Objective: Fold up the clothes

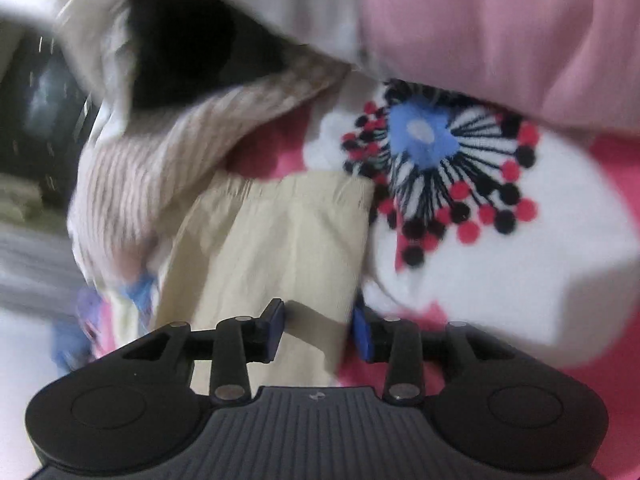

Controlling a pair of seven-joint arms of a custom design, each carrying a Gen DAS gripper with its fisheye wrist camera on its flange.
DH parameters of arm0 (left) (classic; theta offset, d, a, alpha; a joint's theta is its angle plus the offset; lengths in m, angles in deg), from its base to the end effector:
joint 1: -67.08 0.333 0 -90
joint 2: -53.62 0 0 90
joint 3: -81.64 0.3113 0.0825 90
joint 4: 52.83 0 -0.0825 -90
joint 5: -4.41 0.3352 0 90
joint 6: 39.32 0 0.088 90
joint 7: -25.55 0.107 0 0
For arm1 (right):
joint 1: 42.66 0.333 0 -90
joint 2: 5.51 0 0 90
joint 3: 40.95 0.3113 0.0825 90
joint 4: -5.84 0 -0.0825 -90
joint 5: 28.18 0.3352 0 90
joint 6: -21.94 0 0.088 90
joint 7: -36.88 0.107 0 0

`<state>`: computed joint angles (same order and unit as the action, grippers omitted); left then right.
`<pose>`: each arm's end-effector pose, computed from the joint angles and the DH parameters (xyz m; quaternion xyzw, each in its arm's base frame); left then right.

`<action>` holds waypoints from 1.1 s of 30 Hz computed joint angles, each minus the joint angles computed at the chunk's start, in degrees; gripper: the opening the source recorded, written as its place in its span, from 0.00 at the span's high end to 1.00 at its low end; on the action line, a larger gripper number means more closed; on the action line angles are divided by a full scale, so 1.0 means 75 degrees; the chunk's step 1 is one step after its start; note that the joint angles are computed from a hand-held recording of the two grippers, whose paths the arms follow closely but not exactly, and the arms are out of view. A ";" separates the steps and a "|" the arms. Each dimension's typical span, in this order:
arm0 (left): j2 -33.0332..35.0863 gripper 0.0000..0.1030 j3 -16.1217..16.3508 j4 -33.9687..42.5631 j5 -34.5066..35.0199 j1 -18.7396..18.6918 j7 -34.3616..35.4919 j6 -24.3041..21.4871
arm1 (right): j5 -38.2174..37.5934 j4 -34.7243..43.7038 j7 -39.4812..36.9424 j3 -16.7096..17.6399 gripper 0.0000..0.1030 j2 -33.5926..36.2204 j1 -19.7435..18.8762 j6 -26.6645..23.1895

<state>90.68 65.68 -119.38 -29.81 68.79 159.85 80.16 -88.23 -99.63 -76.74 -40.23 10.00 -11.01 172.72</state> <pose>0.6978 -0.1415 0.4786 0.3845 -0.8430 0.3725 0.0520 0.5091 0.3471 0.4495 -0.0981 0.9056 -0.0566 0.4087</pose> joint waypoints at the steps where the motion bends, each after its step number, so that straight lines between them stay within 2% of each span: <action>1: -0.0007 0.47 0.0003 -0.0020 -0.0003 -0.0001 -0.0011 0.0015 | -0.0641 -0.0051 0.0829 -0.0210 0.60 0.0044 0.0087 0.0213; 4: -0.0027 0.47 -0.0012 -0.0087 -0.0077 0.0034 -0.0026 0.0051 | -0.2504 0.0030 0.3049 -0.0531 0.60 0.0215 0.0235 0.0314; 6: -0.0020 0.47 -0.0018 -0.0102 -0.0115 0.0047 -0.0039 0.0067 | -0.3400 0.0124 0.4077 -0.0520 0.62 0.0343 0.0210 0.0191; 8: 0.0005 0.47 -0.0027 -0.0088 -0.0148 0.0057 -0.0037 0.0082 | -0.3946 0.0231 0.4617 -0.0420 0.79 0.0466 0.0134 0.0041; 9: 0.0023 0.47 -0.0034 -0.0066 -0.0162 0.0063 -0.0038 0.0082 | -0.3787 0.0318 0.4316 -0.0299 0.90 0.0496 0.0070 -0.0070; 11: 0.0047 0.47 -0.0030 -0.0029 -0.0175 0.0053 -0.0074 0.0138 | -0.3328 0.0547 0.3199 -0.0104 0.91 0.0464 0.0153 -0.0694; 13: 0.0107 0.47 -0.0028 0.0071 -0.0184 0.0046 -0.0162 0.0172 | -0.2903 0.0921 0.1514 0.0076 0.91 0.0324 0.0470 -0.1812; 15: 0.0238 0.47 -0.0013 0.0303 -0.0133 0.0028 -0.0332 0.0110 | -0.2615 0.1194 0.0365 0.0228 0.91 0.0169 0.0824 -0.2993; 17: 0.0357 0.47 -0.0006 0.0487 -0.0049 0.0006 -0.0417 0.0083 | -0.2138 0.1361 -0.0641 0.0368 0.91 0.0102 0.0931 -0.3611; 19: 0.0472 0.47 -0.0013 0.0657 0.0045 -0.0018 -0.0459 0.0050 | -0.1237 0.1436 -0.1587 0.0471 0.91 0.0201 0.0774 -0.3670; 21: 0.0570 0.47 -0.0024 0.0798 0.0128 -0.0039 -0.0481 0.0030 | -0.0069 0.1384 -0.2540 0.0524 0.89 0.0364 0.0463 -0.3364; 22: 0.0588 0.47 -0.0040 0.0827 0.0145 -0.0031 -0.0474 0.0017 | 0.0318 0.1268 -0.2679 0.0605 0.82 0.0405 0.0276 -0.3216; 23: 0.0585 0.47 -0.0049 0.0821 0.0161 -0.0026 -0.0454 0.0036 | 0.0538 0.0940 -0.2283 0.0419 0.84 0.0285 0.0315 -0.2893; 25: 0.0554 0.47 -0.0060 0.0752 0.0172 -0.0013 -0.0406 0.0111 | 0.0182 0.0177 -0.0793 0.0142 0.81 -0.0108 0.0416 -0.2287; 26: 0.0547 0.47 -0.0063 0.0729 0.0175 -0.0011 -0.0398 0.0140 | 0.0103 0.0072 -0.0515 0.0233 0.78 -0.0221 0.0377 -0.2376; 27: 0.0547 0.47 -0.0064 0.0717 0.0178 -0.0016 -0.0403 0.0172 | 0.0090 -0.0017 -0.0311 0.0273 0.70 -0.0332 0.0380 -0.2467; 28: 0.0555 0.47 -0.0067 0.0715 0.0179 -0.0024 -0.0400 0.0215 | 0.0196 -0.0027 -0.0299 0.0348 0.66 -0.0413 0.0383 -0.2687; 31: 0.0588 0.47 -0.0075 0.0726 0.0193 -0.0056 -0.0405 0.0339 | 0.1055 0.0493 -0.1481 0.0672 0.60 -0.0405 0.0478 -0.3978; 33: 0.0593 0.47 -0.0081 0.0712 0.0205 -0.0083 -0.0412 0.0445 | 0.1324 0.0772 -0.2005 0.0843 0.60 -0.0443 0.0670 -0.4733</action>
